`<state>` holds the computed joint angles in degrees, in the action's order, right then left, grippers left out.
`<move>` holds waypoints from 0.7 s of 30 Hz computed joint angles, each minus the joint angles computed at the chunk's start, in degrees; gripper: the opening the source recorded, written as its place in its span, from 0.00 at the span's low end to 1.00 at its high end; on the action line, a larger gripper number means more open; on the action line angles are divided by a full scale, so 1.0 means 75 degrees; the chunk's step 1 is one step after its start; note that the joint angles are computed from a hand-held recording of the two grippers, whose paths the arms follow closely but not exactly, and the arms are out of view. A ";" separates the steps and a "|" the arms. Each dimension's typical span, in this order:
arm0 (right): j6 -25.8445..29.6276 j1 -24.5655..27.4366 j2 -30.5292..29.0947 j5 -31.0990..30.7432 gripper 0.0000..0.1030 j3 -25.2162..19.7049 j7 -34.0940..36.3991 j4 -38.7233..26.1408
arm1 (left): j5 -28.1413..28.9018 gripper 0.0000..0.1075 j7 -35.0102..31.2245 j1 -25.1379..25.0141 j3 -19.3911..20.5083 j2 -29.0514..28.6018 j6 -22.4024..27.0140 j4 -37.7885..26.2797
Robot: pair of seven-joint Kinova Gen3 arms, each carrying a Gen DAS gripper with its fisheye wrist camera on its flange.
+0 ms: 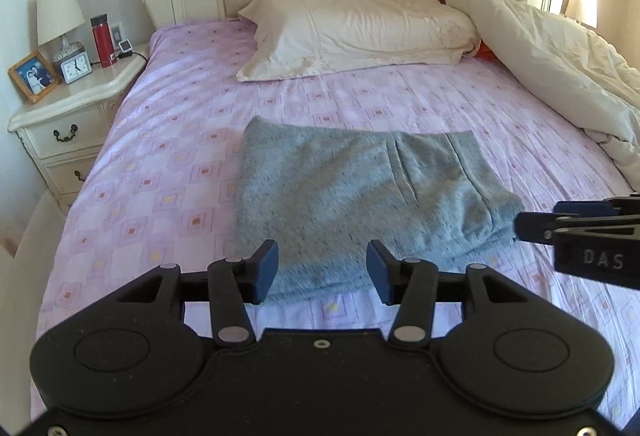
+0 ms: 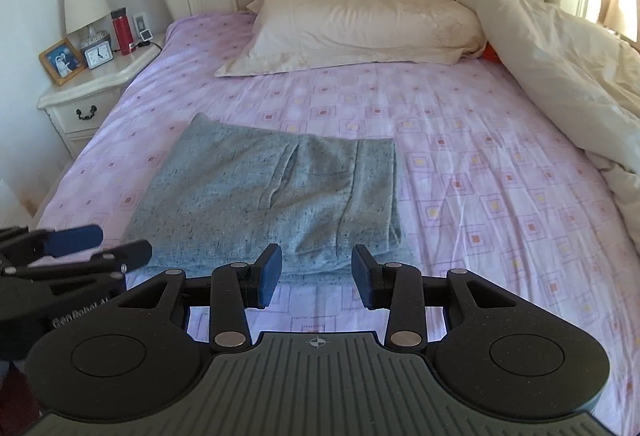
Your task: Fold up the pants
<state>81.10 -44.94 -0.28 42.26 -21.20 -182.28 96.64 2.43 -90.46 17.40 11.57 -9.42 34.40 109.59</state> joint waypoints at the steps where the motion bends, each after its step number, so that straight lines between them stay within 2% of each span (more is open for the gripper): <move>1: 0.0019 -0.0011 0.0020 0.0038 0.36 -0.0011 -0.0054 0.0011 | -0.0119 0.52 0.0162 -0.0036 0.0096 0.0014 0.0009 0.0004; 8: -0.0181 0.0021 0.0068 -0.0036 0.36 0.0044 -0.0077 0.0131 | -0.0916 0.52 0.1073 -0.0074 0.0446 0.0185 0.0013 -0.0016; 21: -0.0270 0.0167 -0.0096 -0.0062 0.36 -0.0010 -0.0482 0.0263 | -0.1605 0.52 0.1874 0.0183 0.0479 0.0414 0.0226 -0.0182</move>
